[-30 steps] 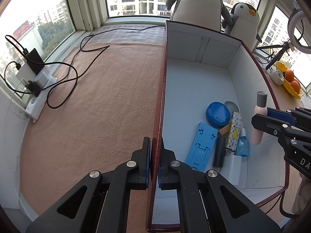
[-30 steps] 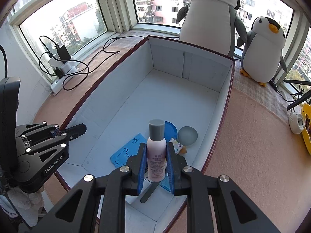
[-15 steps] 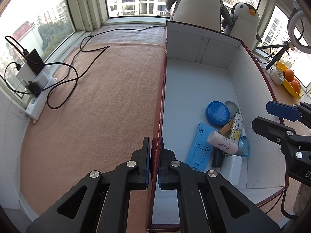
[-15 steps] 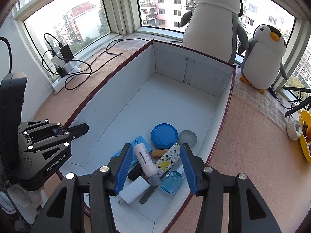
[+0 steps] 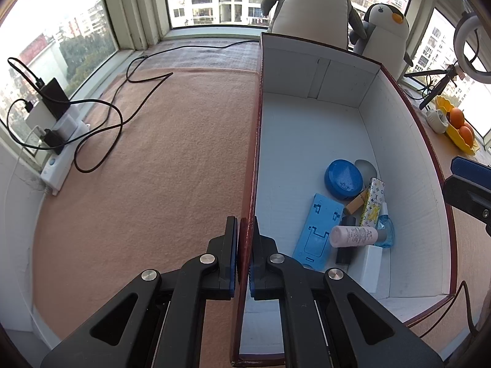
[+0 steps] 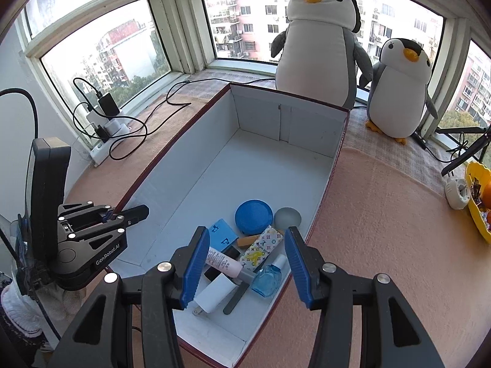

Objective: Organize rigid objects

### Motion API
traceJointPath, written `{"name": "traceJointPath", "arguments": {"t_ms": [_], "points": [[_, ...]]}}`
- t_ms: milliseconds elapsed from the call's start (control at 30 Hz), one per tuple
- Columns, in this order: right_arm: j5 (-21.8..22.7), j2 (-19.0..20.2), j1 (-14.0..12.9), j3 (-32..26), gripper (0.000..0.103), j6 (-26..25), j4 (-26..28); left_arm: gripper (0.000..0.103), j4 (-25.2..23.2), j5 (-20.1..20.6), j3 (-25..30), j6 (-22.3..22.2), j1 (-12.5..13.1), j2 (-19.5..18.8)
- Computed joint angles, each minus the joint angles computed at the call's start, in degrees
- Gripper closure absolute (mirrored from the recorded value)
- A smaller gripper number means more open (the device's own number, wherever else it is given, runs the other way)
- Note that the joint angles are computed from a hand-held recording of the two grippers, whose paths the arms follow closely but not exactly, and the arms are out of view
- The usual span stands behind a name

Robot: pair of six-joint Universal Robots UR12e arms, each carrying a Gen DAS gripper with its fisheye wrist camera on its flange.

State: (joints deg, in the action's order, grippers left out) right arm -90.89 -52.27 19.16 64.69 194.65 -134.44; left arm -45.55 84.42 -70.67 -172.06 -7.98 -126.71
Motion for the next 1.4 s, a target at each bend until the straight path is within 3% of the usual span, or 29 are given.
{"name": "traceJointPath", "arguments": {"t_ms": [400,700,1100,1167,1300,1400], "points": [[-2.3,-6.19,-1.67,8.92,0.056,4.64,-5.64,0.099,-0.75,-0.12,0.34,-0.19,-0.01,-0.18],[-4.91,-11.04,-3.3,16.35,0.056,11.0,-7.33,0.099,-0.63,0.18,0.35,0.1,-0.04,-0.22],[-6.24,-13.84,-3.97,20.58,0.052,15.25,-9.66,0.099,-0.84,0.47,0.47,0.12,-0.1,-0.28],[-6.55,-13.94,-3.9,20.68,0.052,15.26,-9.62,0.097,-0.96,0.36,0.54,0.01,-0.06,-0.31],[-6.75,-13.97,-3.81,20.7,0.052,15.01,-9.51,0.085,-0.37,0.42,0.54,0.27,-0.2,-0.3],[-6.85,-13.95,-3.67,20.63,0.051,14.73,-9.63,0.084,0.68,0.7,0.44,0.47,-0.38,-0.21]]}}
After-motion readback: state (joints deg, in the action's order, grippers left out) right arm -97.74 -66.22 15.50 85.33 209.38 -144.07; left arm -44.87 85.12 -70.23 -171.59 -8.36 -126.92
